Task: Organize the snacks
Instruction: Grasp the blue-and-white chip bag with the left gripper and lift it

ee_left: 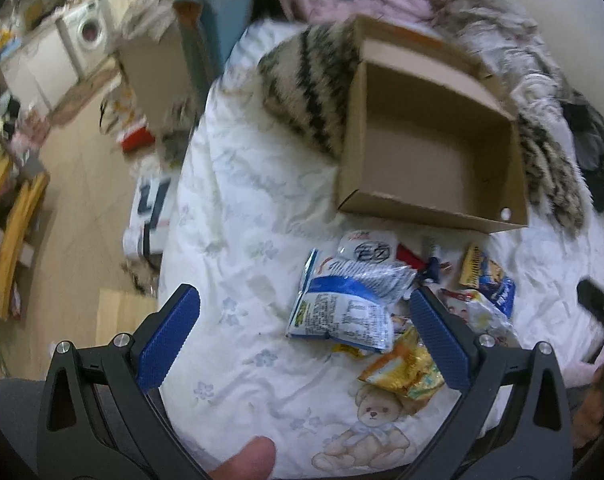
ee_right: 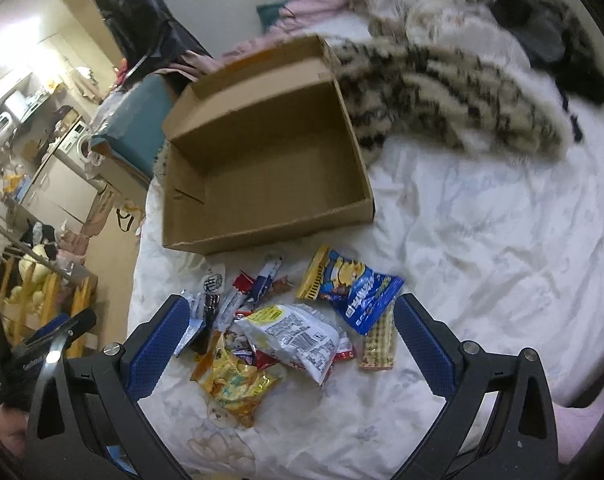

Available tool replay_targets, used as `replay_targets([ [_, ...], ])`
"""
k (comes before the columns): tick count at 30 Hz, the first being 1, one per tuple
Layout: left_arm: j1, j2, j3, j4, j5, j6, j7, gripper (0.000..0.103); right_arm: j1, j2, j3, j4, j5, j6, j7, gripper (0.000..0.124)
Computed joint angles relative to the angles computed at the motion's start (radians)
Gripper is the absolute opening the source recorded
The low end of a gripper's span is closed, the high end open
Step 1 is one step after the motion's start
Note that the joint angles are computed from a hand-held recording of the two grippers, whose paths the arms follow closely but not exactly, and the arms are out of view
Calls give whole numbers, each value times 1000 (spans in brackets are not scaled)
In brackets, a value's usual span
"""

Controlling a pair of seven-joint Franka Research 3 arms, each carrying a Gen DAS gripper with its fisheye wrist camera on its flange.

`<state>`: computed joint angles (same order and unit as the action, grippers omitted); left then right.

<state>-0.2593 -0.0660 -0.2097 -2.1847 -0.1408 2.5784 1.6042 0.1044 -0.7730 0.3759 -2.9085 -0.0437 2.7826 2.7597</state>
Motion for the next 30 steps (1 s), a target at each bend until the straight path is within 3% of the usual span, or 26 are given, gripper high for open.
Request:
replay_targets([
  [5, 9, 71, -8, 49, 12, -80, -58, 103, 54, 58, -54, -29, 64, 47, 3, 103],
  [8, 9, 125, -23, 81, -17, -121, -65, 103, 32, 51, -34, -23, 55, 35, -2, 103],
  [11, 1, 210, -39, 144, 33, -170, -108, 103, 42, 67, -54, -31, 74, 51, -7, 103],
  [17, -15, 355, -62, 255, 139, -267, -46, 103, 40, 76, -57, -28, 86, 49, -17, 103],
  [20, 5, 399, -72, 289, 109, -300, -51, 103, 39, 80, -58, -27, 88, 47, -25, 103],
  [23, 14, 405, -87, 286, 92, -288, -21, 90, 36, 82, -58, -26, 87, 49, -29, 103],
  [25, 22, 389, -100, 266, 69, -263, 16, 71, 37, 84, -57, -24, 87, 45, -32, 103],
  [27, 20, 363, -105, 241, 62, -232, 33, 60, 38, 87, -58, -20, 84, 40, -39, 103],
  [30, 25, 310, -109, 200, 25, -203, 59, 55, 39, 91, -56, -17, 82, 39, -42, 103],
])
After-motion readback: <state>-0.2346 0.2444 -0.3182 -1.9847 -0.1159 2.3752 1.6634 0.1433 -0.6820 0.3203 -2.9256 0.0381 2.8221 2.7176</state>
